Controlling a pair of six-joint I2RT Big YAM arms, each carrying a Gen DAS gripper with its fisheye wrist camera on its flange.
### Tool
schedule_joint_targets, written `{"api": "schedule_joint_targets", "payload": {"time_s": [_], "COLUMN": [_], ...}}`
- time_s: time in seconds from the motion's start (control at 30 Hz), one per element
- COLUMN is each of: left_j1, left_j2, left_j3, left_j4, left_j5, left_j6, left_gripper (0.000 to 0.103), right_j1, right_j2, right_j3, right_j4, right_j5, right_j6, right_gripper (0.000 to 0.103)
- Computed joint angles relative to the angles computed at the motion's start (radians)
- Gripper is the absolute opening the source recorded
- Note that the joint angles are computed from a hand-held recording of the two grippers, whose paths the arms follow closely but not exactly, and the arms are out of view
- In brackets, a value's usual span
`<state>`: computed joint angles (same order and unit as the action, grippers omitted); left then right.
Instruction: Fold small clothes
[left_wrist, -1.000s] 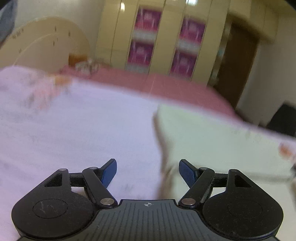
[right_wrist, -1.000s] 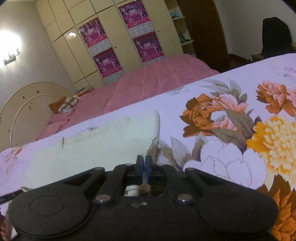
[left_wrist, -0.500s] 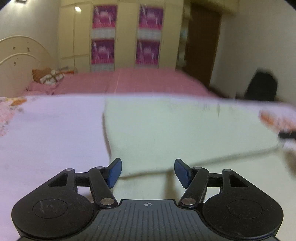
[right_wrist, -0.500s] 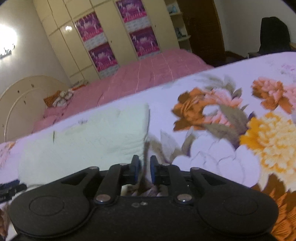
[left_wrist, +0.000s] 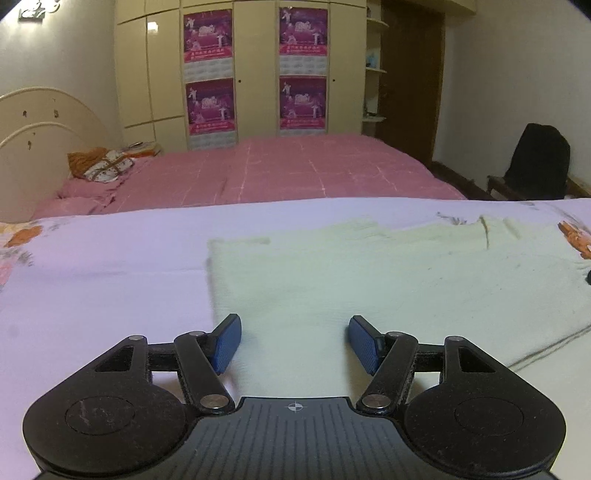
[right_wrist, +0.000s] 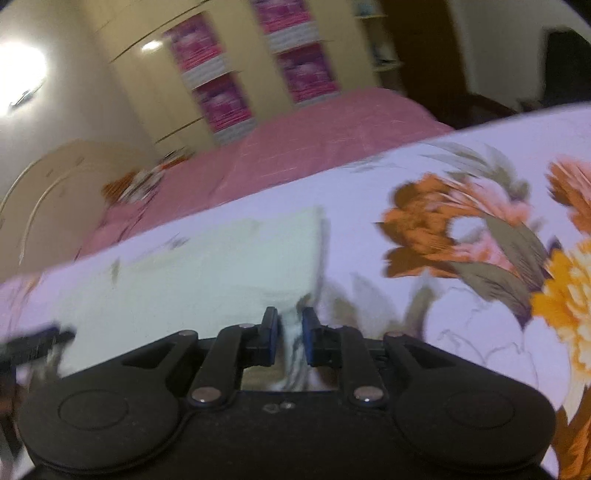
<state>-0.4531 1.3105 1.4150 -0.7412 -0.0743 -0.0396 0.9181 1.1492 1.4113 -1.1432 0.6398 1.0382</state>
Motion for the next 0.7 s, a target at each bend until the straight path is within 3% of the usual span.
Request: {"api": "schedule_joint_targets", "payload": {"time_s": [0.07,0.2,0.33,0.47,0.53,0.63,0.67,0.7], "left_j1": [-0.002,-0.025,-0.065,-0.068,-0.06,-0.046,-0.04,-0.034], "left_j2": [-0.017,-0.086,-0.069,-0.078,-0.045,0.039,0.077,0.113], "left_j3": [0.005,-0.049,-0.063,-0.056,-0.022,0.063,0.094,0.119], "left_j4": [-0.018,0.052,-0.004,0.025,0.063,0.052,0.025,-0.01], "left_j5": [-0.024,-0.006,-0.053,-0.07,-0.074,-0.056,-0.053,-0.051], "left_j6": [-0.006,0.0,0.014,-0.007,0.009,-0.03,-0.041,-0.04], "left_gripper": [0.065,0.065,0.065,0.065,0.065,0.065,0.068,0.08], "right_j1": [0.015,0.06,0.078,0.07,0.077,0.04,0.019,-0.001], "right_j2": [-0.008,-0.049,-0.02,-0.006,0.003,0.017,0.024,0.035], "right_j3": [0.002,-0.012,-0.007,0.001,0.029,0.05,0.05,0.052], "right_j4": [-0.024,-0.057,-0.063,-0.105,-0.112,-0.055,-0.022,0.0], "right_j5": [0.03,0.127,0.085,0.072,0.13,0.146,0.138,0.123], "right_j6": [0.009,0.107,0.044,0.08,0.049,-0.021,-0.06,-0.097], "right_gripper": [0.017,0.018,0.018,0.017,0.019,0.019,0.019,0.02]}}
